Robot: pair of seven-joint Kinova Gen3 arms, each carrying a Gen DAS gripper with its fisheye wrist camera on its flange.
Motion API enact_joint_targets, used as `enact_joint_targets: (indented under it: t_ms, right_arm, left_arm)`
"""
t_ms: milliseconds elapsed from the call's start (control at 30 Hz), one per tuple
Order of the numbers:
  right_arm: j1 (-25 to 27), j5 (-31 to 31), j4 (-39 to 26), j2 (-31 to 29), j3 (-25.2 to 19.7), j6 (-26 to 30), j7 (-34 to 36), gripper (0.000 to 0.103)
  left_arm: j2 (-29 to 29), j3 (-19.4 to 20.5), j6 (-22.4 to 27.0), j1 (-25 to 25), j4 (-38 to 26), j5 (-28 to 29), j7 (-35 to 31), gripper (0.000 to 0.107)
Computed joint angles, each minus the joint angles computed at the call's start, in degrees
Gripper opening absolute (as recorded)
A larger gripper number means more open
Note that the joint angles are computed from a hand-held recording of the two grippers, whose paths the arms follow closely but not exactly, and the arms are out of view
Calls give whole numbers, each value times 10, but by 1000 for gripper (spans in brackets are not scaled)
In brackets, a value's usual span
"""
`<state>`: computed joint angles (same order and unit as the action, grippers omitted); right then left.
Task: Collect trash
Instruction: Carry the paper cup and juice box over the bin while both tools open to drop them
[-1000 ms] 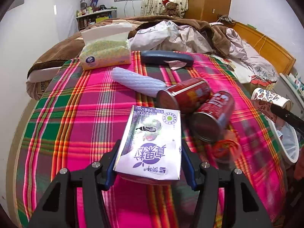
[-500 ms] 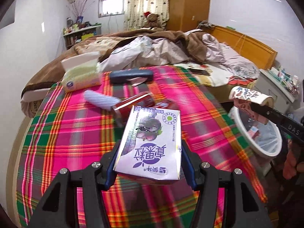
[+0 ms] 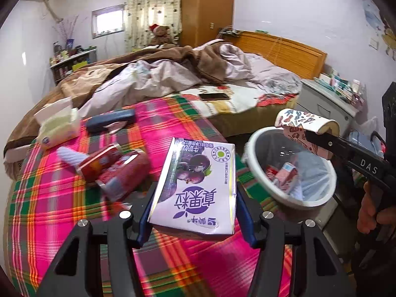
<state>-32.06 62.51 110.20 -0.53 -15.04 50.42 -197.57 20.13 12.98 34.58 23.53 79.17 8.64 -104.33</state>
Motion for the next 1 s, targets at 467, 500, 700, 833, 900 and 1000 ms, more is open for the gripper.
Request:
enact_joint_targets:
  t_ms: [467,500,700,833,900,1000]
  right_arm:
    - [33,-38,55,-51,-16,52,-23,20]
    - [37,-44,58,-53,-16,52,-20,20]
    - [57,-77,67,-54,-12,51,1,20]
    - [70,-106,71,-52,-4,43,27,20]
    - [75,-119,71,-51,-1,42,44,20]
    - [82,-133,71,-53,0,44,60,21]
  left_arm:
    - [61,19,39,74,-84,-15,-7,59]
    - [67,20,45,78,-92,-14,-9,59]
    - [100,20,76,103,-136,-11,-10,60]
    - [117,8,88,127,-158,-23,1,60]
    - [122,11,91,127,-162,-19,-1,60]
    - [126,3,92,138,-167,-27,7,60]
